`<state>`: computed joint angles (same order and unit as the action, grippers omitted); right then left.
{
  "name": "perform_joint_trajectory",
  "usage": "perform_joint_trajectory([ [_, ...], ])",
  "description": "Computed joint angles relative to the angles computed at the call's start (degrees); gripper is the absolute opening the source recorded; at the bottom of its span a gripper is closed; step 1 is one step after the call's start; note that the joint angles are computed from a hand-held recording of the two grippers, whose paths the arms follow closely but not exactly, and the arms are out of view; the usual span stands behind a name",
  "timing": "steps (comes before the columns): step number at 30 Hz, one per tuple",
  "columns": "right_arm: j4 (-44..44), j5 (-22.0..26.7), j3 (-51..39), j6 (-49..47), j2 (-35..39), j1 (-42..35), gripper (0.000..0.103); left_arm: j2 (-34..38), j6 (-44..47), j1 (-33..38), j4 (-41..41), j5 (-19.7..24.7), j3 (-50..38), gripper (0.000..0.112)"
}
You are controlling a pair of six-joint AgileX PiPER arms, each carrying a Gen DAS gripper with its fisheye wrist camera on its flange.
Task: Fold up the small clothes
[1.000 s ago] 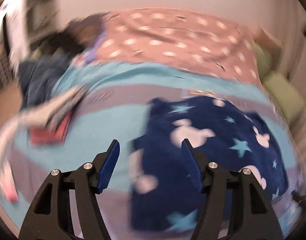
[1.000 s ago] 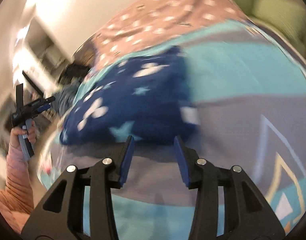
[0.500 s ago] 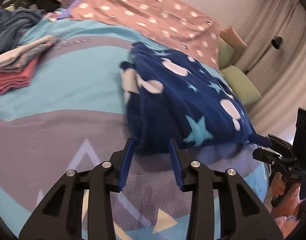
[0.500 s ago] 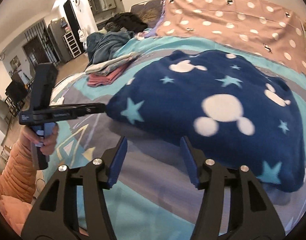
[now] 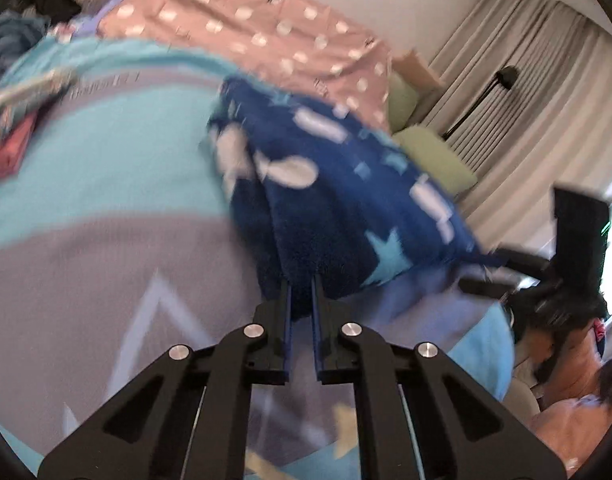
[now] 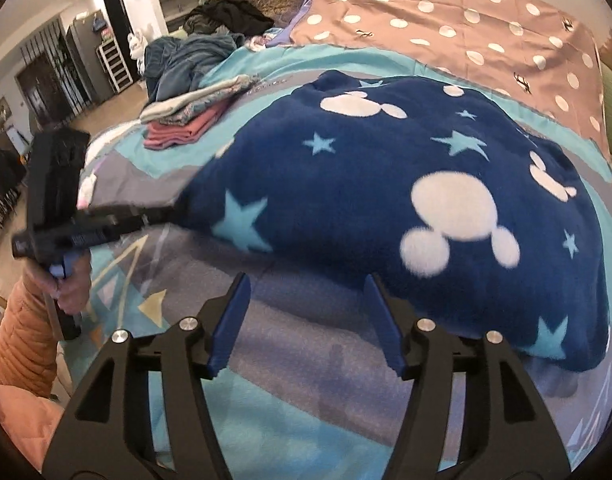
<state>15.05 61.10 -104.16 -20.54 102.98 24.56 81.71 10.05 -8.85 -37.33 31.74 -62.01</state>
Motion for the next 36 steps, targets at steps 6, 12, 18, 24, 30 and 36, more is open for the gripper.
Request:
perform_joint_trajectory([
  [6,-3.8,-2.4,-0.9,-4.3,1.1,6.0,0.063,-3.2,-1.4,-1.1,1.7,-3.4,3.9,0.008],
  [12,-17.7,-11.7,4.4,-3.4,0.8,13.8,0.063,-6.3,-2.2,2.3,3.4,-1.4,3.4,0.019],
  [18,-44.9,-23.6,14.2,7.2,0.4,22.3,0.068,-0.2,6.2,8.8,-4.6,1.6,-3.1,0.061],
  [24,-55.9,-29.6,17.8,12.6,2.2,24.4,0.068,20.9,14.9,15.3,-19.6,16.3,-23.3,0.067],
  [30,-68.2,-34.5,15.6,22.3,6.8,24.6,0.066,37.0,9.8,15.3,-21.1,21.4,-42.9,0.073],
  [36,-51.4,-29.5,6.1,8.8,10.8,23.3,0.021,43.4,4.7,14.2,-19.6,21.7,-53.0,0.025],
])
